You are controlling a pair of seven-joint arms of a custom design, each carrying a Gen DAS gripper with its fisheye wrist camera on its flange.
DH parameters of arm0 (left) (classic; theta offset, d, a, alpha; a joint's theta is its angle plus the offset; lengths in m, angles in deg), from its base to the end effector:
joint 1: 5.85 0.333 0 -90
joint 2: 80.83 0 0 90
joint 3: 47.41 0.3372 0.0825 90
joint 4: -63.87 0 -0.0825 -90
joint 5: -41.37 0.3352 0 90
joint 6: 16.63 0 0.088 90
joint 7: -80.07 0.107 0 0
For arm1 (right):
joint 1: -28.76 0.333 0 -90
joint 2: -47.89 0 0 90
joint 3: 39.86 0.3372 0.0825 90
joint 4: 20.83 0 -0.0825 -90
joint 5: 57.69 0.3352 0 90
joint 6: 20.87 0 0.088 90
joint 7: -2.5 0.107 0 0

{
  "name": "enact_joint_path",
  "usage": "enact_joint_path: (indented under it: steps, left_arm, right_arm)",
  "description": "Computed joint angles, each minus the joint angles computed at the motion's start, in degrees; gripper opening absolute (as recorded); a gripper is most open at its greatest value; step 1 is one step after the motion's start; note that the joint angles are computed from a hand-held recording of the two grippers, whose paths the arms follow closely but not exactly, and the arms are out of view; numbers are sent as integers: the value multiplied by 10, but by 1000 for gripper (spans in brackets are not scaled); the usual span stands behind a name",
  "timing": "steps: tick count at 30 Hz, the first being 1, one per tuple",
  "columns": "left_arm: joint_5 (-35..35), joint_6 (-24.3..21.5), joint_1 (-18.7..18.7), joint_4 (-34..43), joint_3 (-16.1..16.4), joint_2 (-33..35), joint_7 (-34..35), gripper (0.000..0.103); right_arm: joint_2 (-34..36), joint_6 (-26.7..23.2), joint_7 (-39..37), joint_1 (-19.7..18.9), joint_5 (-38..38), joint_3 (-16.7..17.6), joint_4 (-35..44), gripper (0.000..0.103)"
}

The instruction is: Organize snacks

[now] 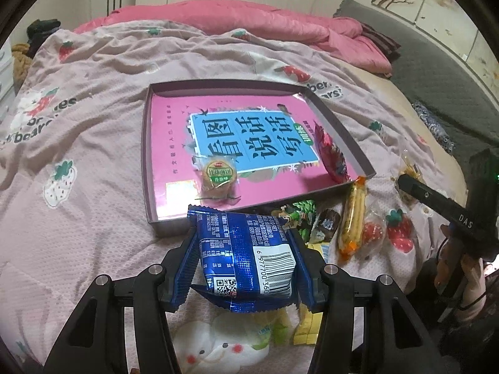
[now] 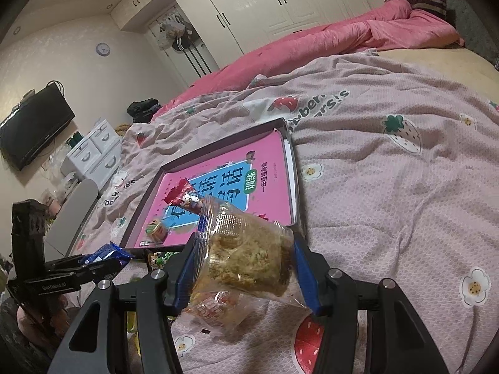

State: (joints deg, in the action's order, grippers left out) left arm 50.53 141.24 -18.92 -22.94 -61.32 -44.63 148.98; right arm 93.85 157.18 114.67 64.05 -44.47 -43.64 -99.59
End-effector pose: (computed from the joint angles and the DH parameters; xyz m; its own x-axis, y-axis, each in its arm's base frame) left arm 0.6614 -0.2939 0.4153 -0.2011 -0.9550 0.2180 -0.8360 0.0513 -0.5464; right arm 0.6482 0.3958 0.3915 0.1654 -0.8877 -0.4297 -0.7073 0.1969 -0.6789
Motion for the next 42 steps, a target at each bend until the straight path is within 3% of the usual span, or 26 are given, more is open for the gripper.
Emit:
enact_joint_path:
  steps: [22,42]
  left_arm:
    - [22,62,-2,-33,8,-28,-26,57]
    - [61,75,-26,-1,30,-23,-63,57]
  right_arm:
    - [-4,-9,23,53,-47,-61,21,56]
    - [12,-21,45,78,-83,-98,73,56]
